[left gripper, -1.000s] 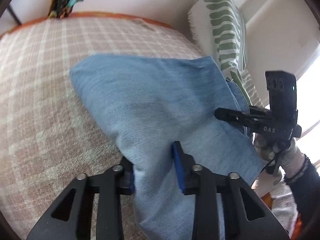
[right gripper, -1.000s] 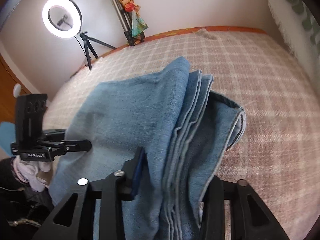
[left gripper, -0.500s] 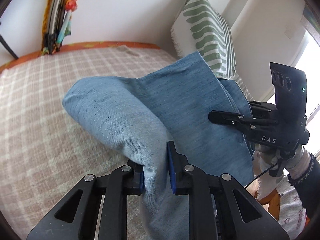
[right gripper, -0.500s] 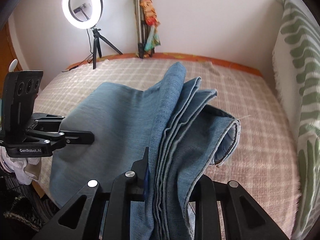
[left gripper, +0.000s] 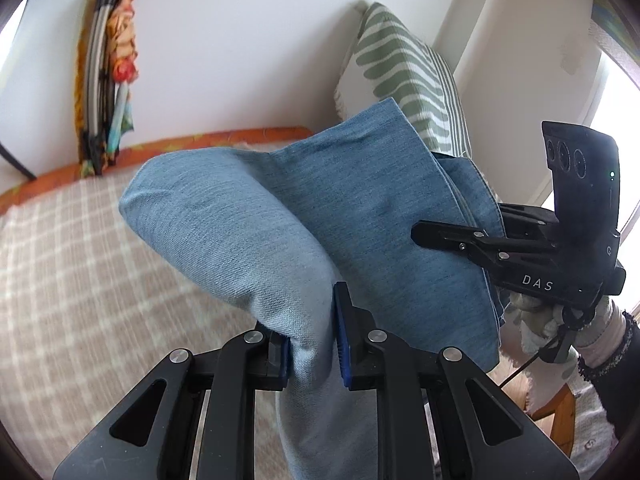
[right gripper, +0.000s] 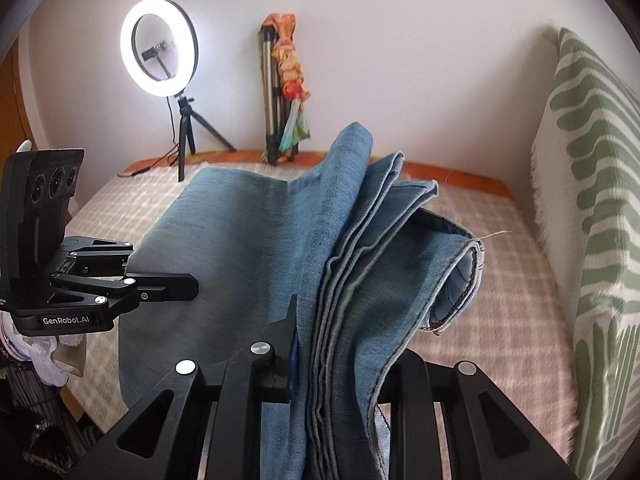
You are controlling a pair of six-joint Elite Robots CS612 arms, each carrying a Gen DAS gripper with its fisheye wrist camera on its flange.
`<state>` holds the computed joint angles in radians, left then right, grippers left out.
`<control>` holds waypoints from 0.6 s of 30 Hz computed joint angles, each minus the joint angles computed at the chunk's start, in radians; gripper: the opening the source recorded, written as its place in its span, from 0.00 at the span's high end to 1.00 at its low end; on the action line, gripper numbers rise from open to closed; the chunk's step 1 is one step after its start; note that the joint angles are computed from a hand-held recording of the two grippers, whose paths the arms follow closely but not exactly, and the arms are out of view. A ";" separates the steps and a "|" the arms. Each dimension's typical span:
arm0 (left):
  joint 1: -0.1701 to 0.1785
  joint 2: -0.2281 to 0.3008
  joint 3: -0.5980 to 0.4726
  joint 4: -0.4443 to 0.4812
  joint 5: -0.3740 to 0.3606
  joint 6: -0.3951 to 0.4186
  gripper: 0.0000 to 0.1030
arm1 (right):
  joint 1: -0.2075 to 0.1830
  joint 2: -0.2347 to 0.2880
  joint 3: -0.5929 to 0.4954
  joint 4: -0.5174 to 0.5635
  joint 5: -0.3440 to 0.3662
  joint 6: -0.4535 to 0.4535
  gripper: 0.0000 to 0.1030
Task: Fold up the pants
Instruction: 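Lift the gripped jeans edge with both tools and fold it over the stack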
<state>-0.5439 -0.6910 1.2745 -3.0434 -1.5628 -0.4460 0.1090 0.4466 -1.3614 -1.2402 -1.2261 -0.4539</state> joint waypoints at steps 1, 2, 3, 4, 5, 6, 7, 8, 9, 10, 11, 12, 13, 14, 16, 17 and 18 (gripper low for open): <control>0.002 0.004 -0.011 0.000 0.002 0.006 0.85 | 0.000 -0.006 0.013 -0.015 0.001 0.003 0.80; 0.003 0.007 -0.017 -0.002 0.004 0.010 0.85 | 0.000 -0.011 0.021 -0.024 0.000 0.005 0.80; 0.005 0.010 -0.024 -0.005 0.007 0.016 0.85 | 0.001 -0.016 0.032 -0.036 -0.002 0.005 0.80; 0.007 0.014 -0.033 -0.006 0.009 0.022 0.85 | 0.001 -0.020 0.040 -0.045 -0.003 0.006 0.80; 0.008 0.016 -0.038 -0.008 0.010 0.025 0.85 | 0.001 -0.025 0.051 -0.056 -0.005 0.007 0.80; 0.010 0.021 -0.046 -0.008 0.009 0.028 0.85 | 0.002 -0.030 0.062 -0.065 -0.005 0.007 0.80; 0.012 0.025 -0.053 -0.008 0.008 0.029 0.85 | 0.004 -0.034 0.070 -0.073 -0.009 0.006 0.80; 0.015 0.030 -0.063 -0.005 0.005 0.030 0.85 | 0.005 -0.036 0.077 -0.079 -0.012 0.005 0.80; 0.018 0.035 -0.074 -0.002 0.003 0.032 0.85 | 0.006 -0.038 0.084 -0.085 -0.015 0.004 0.80; 0.020 0.041 -0.083 0.002 0.002 0.033 0.85 | 0.007 -0.042 0.093 -0.092 -0.018 0.003 0.80; 0.023 0.046 -0.093 0.005 0.002 0.033 0.85 | 0.009 -0.045 0.103 -0.102 -0.022 0.003 0.80; 0.025 0.052 -0.104 0.008 0.002 0.036 0.85 | 0.010 -0.048 0.113 -0.110 -0.023 0.004 0.80; 0.028 0.058 -0.116 0.012 0.003 0.040 0.85 | 0.011 -0.051 0.123 -0.120 -0.024 0.006 0.80; 0.031 0.064 -0.127 0.016 0.004 0.044 0.85 | 0.012 -0.054 0.136 -0.132 -0.025 0.009 0.80; 0.037 0.076 -0.151 0.026 0.004 0.047 0.85 | 0.015 -0.062 0.162 -0.155 -0.029 0.017 0.80; 0.040 0.083 -0.164 0.032 0.003 0.047 0.85 | 0.016 -0.065 0.172 -0.165 -0.030 0.022 0.80; 0.042 0.088 -0.175 0.038 0.002 0.046 0.85 | 0.018 -0.069 0.187 -0.179 -0.032 0.025 0.80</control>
<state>-0.5014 -0.6030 1.0998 -3.0057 -1.5604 -0.4002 0.1272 0.3771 -1.1741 -1.4188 -1.2578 -0.4286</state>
